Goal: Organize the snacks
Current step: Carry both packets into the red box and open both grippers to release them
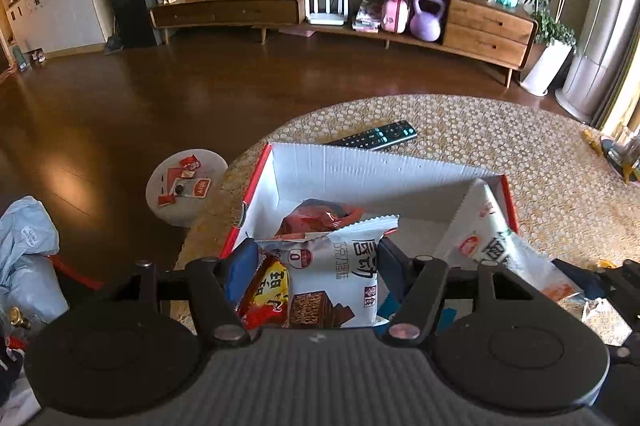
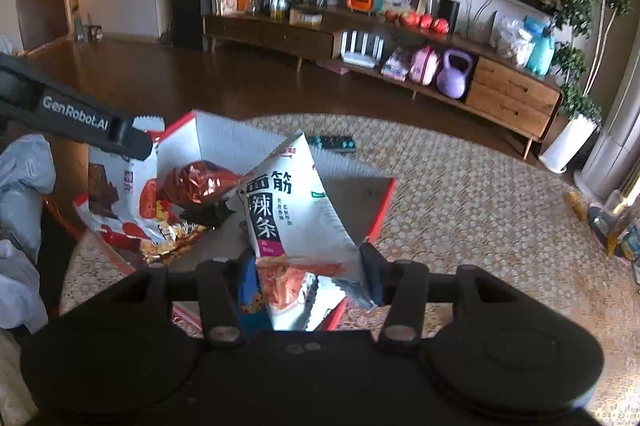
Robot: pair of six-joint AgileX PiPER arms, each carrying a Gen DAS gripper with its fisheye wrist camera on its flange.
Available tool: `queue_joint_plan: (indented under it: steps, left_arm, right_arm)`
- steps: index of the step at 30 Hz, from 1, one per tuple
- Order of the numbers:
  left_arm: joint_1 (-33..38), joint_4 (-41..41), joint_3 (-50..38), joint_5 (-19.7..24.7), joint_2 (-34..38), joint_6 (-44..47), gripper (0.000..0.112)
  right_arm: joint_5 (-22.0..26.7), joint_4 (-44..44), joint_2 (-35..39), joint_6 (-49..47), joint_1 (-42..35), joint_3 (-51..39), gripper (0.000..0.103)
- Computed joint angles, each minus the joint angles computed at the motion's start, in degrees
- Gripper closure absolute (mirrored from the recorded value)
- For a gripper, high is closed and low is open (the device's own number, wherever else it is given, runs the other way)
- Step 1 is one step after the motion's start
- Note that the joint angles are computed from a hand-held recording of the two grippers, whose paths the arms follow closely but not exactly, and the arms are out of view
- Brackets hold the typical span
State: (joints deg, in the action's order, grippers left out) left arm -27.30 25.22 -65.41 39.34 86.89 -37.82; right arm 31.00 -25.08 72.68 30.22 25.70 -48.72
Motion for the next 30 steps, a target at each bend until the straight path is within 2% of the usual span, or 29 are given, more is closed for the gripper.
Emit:
queue_joint_plan:
  steps: [7,10,13,19,24,27,30]
  left_arm:
    - [-0.3,-0.6,-1.1,-2.5,6.0,2.4,0.048]
    - [-0.7,1.3,-1.7,-3.3,8.7,1.2,0.048]
    - [0.2,-0.9,-2.6,-3.9,11.2,2.9,0.048]
    - [1.0,-1.8,-2.0,-5.9,12.4,4.5,0.048]
    - [0.9,-2.7,-2.1,-5.8,13.4,5.2,0.048]
    - [1.2,-3.9,-1.8,-6.3,13.9,6.0,0.048]
    - [1.3,-5.0,-1.3,-6.1,13.5,6.3,0.047]
  right_arm:
    - [-1.8,-1.3,7.4,1.6,0.7,-2.2,0.054]
    - [-2.1,-0.5,8.1,0.5,0.5,-1.9,0.054]
    - [-2.2,-0.2,9.2,0.3,0.6,-2.0,0.053]
    - [-2.1,0.0,10.2,-0.2,0.3,-2.3,0.053]
    - [-2.3,0.3,10.4,-0.4,0.1,-2.0,0.054]
    - [-2.2,1.4,9.4,-1.8,0.4,-1.6,0.050]
    - [-2.2,1.6,7.6,-2.6,0.9,-0.9,0.042]
